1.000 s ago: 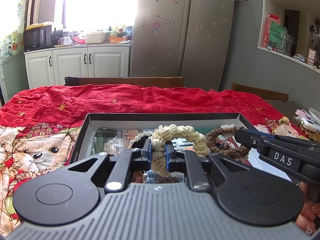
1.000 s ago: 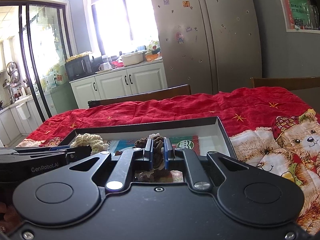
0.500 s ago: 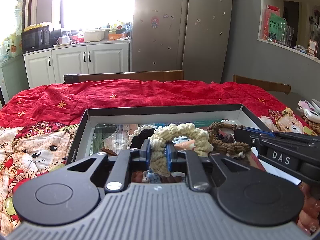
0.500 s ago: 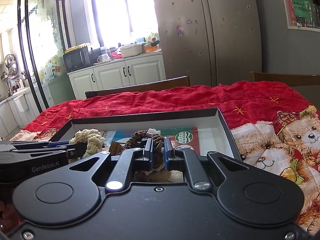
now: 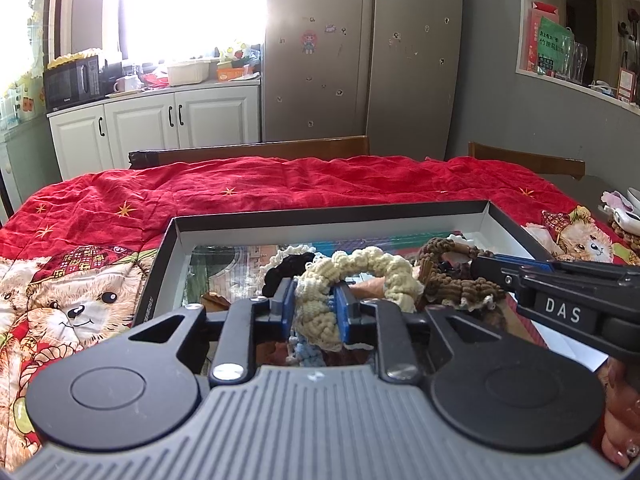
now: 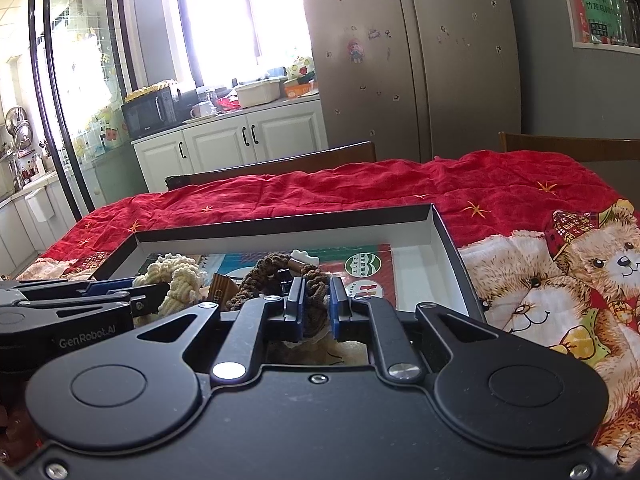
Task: Organize objects
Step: 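Lower the rings into the box and open both grippers to release them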
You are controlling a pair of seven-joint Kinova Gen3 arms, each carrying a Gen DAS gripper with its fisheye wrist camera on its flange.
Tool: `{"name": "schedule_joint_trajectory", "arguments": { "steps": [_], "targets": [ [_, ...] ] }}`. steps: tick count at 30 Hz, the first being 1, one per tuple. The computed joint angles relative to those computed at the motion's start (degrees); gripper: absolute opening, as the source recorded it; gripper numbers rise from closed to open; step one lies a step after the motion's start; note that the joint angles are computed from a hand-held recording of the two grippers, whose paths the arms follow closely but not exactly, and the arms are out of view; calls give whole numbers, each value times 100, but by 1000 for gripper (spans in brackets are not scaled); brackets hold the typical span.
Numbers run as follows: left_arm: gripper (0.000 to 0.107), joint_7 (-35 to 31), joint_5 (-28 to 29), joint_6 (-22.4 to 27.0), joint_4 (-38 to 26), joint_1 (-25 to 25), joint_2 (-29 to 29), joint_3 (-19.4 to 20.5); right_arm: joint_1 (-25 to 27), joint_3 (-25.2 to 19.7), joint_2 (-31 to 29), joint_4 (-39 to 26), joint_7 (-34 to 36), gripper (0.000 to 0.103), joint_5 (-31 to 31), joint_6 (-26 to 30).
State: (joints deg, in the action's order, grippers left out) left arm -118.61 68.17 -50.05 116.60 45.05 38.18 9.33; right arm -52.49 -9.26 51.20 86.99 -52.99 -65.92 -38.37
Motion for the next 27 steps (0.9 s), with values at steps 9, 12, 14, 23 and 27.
{"name": "schedule_joint_trajectory", "arguments": {
  "steps": [9, 12, 14, 23, 27],
  "targets": [
    [49, -4, 15, -28, 4, 11, -3, 6, 0, -15, 12, -2, -39, 19, 12, -52],
    [51, -5, 14, -53, 11, 20, -10, 9, 18, -24, 1, 33, -129, 20, 77, -65],
    [53, 8, 15, -72, 16, 30, -15, 13, 19, -17, -5, 39, -155, 21, 95, -56],
    [56, 37, -10, -165, 41, 74, -35, 19, -14, 16, -14, 52, -183, 21, 104, -76],
    [58, 58, -17, -209, 53, 85, -41, 31, -11, 10, -33, 77, -217, 23, 136, -93]
  ]
}}
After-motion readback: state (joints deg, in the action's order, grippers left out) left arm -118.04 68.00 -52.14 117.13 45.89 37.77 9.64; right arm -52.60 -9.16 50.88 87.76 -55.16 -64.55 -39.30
